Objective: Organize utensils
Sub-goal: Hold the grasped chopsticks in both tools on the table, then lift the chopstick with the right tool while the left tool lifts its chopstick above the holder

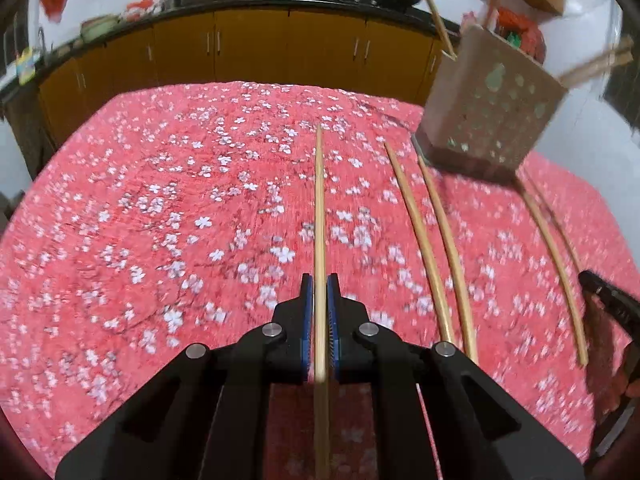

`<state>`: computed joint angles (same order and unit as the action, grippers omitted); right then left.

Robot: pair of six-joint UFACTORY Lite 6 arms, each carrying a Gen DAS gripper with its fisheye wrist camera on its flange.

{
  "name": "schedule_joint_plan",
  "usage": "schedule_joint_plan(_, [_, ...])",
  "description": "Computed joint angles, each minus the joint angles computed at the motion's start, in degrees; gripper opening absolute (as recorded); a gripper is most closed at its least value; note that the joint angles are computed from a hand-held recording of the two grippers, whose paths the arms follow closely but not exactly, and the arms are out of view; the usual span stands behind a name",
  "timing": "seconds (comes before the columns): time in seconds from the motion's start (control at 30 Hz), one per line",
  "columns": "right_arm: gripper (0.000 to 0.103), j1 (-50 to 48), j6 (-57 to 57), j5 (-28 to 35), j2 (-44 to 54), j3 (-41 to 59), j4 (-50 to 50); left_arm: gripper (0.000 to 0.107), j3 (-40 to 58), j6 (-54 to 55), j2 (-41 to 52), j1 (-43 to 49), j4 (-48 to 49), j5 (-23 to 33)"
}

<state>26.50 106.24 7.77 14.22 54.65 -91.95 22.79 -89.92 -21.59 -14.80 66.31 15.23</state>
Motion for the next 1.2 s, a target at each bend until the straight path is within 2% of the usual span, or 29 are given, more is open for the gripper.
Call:
schedule_joint_plan(0.2, [0.009,0.42,6.05,-0.24,-2.92,-3.71,-5.62,0.008,-2.33,1.32,-3.27,-3.33,-2.32,2.68])
schedule_joint_plan(0.37, [0.008,0.23,4.87,-0.44,-3.02,-3.53,-4.51,0.007,-1.65,0.99,-2.42,-4.58,-1.82,4.31])
schedule_joint_plan(0.5, [0.008,-0.22,11.94,-0.14,-7.54,-6.19,-11.50,0.007,-1.67,6.55,-5.25,-4.51,-6.90,5.55])
schedule_joint_plan(0.87, [0.008,-0.72,-0.65,0.84,-17.75,-7.31,0.02,0.007,1.65,19.78,-16.15,-2.99,-16.01,10.71])
schedule_joint_plan(1.2, [0.008,-0.70,-3.00,1.66,-21.75,-7.55,1.90,0.007,4.51,21.32,-19.34,-2.97,-17.02,12.48])
